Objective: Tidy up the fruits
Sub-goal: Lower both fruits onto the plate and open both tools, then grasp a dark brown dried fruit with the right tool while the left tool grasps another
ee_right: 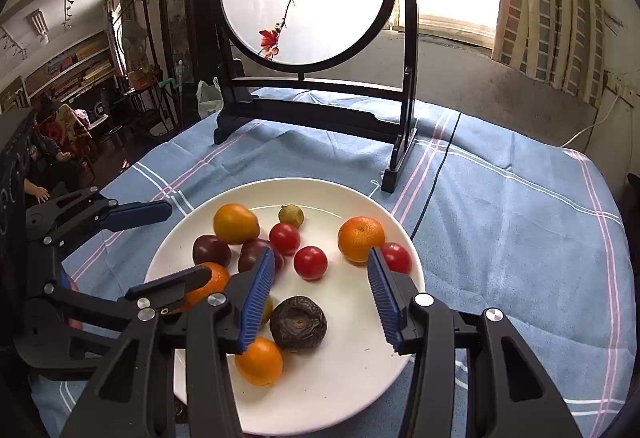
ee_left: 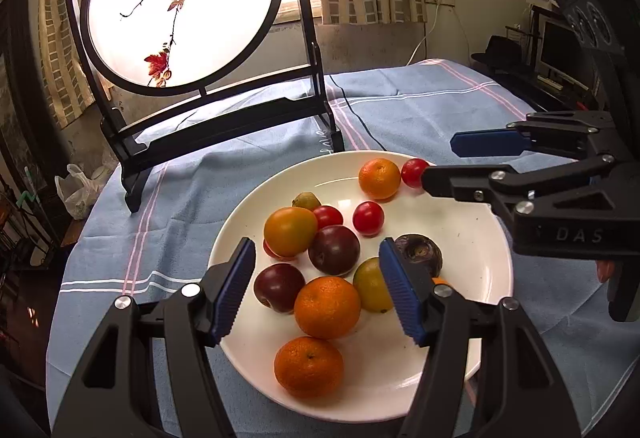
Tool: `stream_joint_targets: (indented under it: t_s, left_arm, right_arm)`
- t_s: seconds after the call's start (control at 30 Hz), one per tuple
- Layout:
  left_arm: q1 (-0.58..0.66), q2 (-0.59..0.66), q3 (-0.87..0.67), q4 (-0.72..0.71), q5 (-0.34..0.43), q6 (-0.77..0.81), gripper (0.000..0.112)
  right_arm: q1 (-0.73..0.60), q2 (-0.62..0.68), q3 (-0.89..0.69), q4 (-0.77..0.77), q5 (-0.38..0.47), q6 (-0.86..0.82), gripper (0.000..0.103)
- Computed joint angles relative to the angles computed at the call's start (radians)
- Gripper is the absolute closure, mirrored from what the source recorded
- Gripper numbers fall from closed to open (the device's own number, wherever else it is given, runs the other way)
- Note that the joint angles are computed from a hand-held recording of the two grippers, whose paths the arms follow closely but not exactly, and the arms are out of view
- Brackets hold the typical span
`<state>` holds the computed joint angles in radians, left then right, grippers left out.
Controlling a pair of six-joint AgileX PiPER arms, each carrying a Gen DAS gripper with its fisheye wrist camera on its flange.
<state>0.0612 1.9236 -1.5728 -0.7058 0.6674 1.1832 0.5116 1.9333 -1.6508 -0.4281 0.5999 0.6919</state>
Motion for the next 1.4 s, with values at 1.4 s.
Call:
stream_joint_targets:
  t_s: [1.4]
  left_arm:
    - [0.211,-0.212,0.470,-0.152,0.113,0.521,0.036]
  right_arm:
    - [0.330,-0.190,0.494,-0.051,-0.113,0.353,0.061]
